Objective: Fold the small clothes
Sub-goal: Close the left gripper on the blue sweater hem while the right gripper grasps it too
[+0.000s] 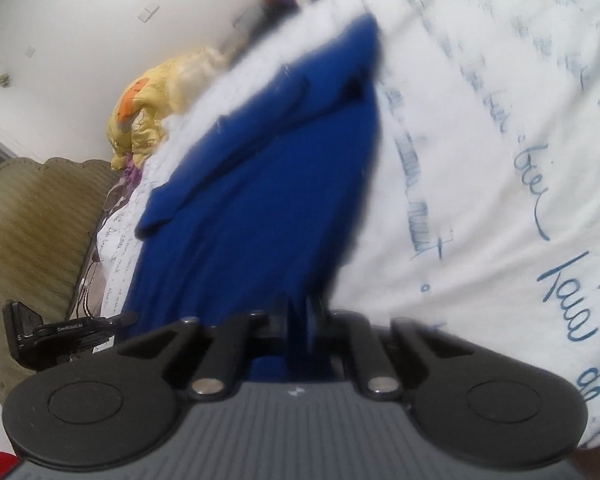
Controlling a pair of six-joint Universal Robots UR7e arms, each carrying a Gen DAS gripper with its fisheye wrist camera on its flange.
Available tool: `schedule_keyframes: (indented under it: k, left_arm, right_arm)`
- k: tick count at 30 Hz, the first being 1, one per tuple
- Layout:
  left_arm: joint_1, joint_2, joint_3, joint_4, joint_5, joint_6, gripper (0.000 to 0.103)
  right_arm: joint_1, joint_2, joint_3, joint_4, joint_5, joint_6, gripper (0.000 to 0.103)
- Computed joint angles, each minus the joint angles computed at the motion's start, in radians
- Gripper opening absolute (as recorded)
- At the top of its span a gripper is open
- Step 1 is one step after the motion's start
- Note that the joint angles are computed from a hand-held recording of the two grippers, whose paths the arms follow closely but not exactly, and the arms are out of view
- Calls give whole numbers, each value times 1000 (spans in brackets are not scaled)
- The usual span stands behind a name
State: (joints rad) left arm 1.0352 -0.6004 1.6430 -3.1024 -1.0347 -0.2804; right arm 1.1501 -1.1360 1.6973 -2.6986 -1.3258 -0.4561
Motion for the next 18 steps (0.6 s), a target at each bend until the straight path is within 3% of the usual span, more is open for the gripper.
schedule_keyframes:
  k: [7,9,13,15,17,18]
  left_arm:
    - [-38,-20,-63,-20,-40,110,5]
    - [-48,3,-121,-6,-12,154,5]
    - [-51,73,-253,-7,34,234,5]
    - [-42,117,-327,-4,54,258,5]
    - [-42,164,-397,24,112,288,6]
    - [-41,188,-430,41,141,308,6]
  right_arm:
    - [19,-19,-27,33,160,-25,4]
    - [39,2,-62,15,184,-36,3]
    - [75,78,-164,-68,179,-23,3]
    - [98,142,-240,-131,120,14,3]
    - [104,166,-280,-119,94,1,3]
    - [117,185,-295,-155,25,-8,5]
